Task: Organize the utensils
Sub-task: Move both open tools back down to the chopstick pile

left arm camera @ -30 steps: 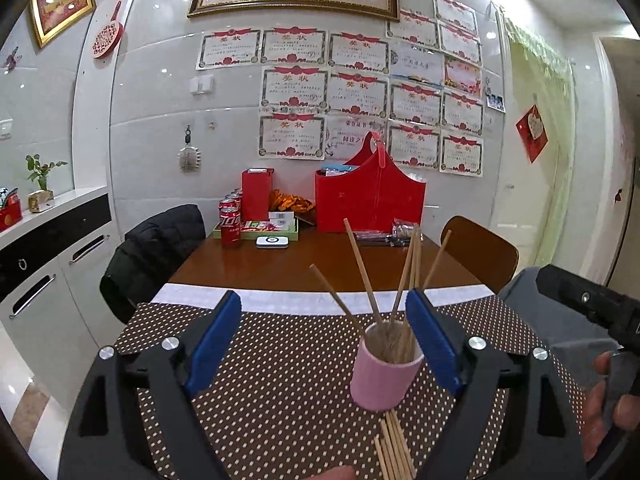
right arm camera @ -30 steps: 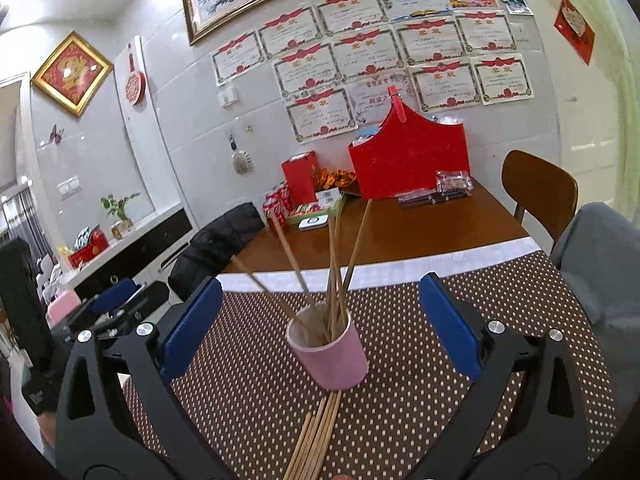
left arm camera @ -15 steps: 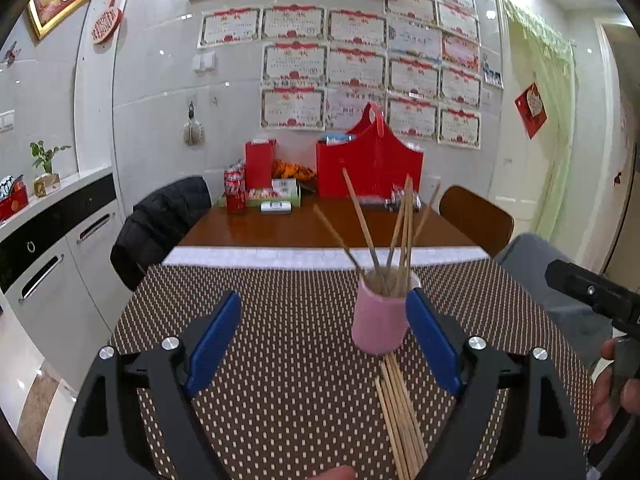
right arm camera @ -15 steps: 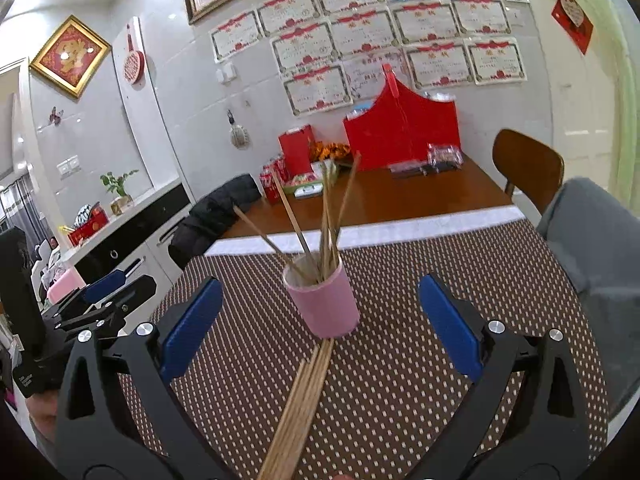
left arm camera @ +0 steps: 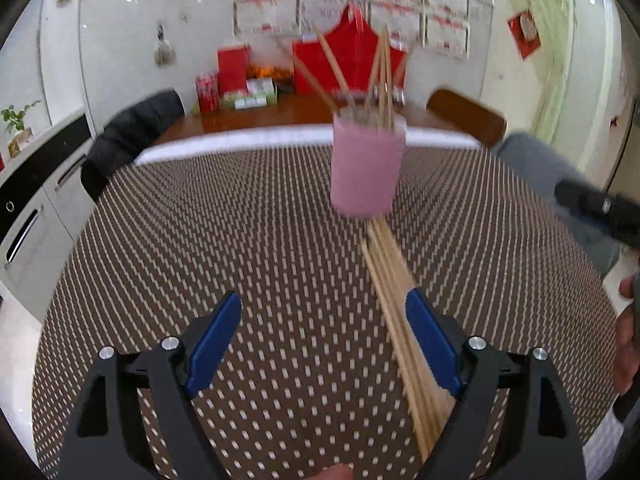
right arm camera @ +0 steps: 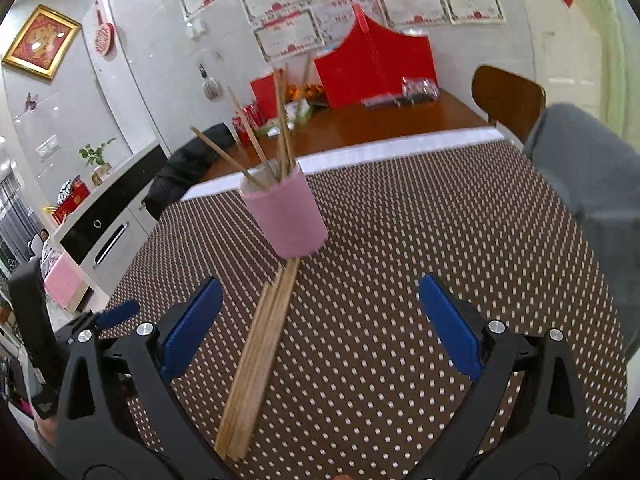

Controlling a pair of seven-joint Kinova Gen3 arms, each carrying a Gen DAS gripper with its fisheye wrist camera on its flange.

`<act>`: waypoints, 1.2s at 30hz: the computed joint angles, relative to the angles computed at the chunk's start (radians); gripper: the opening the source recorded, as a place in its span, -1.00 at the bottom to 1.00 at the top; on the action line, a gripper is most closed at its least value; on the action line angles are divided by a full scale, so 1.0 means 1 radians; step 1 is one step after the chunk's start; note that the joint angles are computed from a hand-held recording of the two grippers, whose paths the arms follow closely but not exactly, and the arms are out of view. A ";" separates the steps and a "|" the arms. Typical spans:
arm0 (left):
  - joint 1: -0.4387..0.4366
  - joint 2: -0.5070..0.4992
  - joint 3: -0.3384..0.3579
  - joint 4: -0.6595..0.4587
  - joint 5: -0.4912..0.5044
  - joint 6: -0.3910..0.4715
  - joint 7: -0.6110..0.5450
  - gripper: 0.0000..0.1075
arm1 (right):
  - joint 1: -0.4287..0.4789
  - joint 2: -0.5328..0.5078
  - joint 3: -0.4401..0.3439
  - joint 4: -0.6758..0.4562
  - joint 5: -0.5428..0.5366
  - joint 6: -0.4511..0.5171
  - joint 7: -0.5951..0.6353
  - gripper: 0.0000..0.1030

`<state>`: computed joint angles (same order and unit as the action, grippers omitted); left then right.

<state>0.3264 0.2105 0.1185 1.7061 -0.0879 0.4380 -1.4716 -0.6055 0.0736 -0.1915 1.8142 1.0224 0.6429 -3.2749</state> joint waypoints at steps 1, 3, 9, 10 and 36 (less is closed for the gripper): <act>0.000 0.008 0.004 0.001 0.001 0.010 -0.009 0.55 | 0.004 0.002 0.001 0.011 -0.011 -0.011 -0.004 0.88; 0.012 0.024 0.007 0.001 -0.011 0.034 -0.019 0.55 | 0.008 0.005 0.004 0.023 -0.030 -0.022 -0.009 0.88; 0.062 0.083 -0.005 -0.026 -0.056 0.103 -0.014 0.55 | 0.013 0.016 0.015 0.048 -0.069 -0.048 -0.008 0.88; 0.066 0.092 -0.006 -0.038 -0.061 0.117 -0.013 0.55 | 0.013 0.016 0.017 0.051 -0.073 -0.050 -0.005 0.88; 0.059 0.103 -0.039 -0.019 -0.079 0.068 0.033 0.69 | -0.046 0.181 0.076 -0.141 -0.405 0.028 0.473 0.88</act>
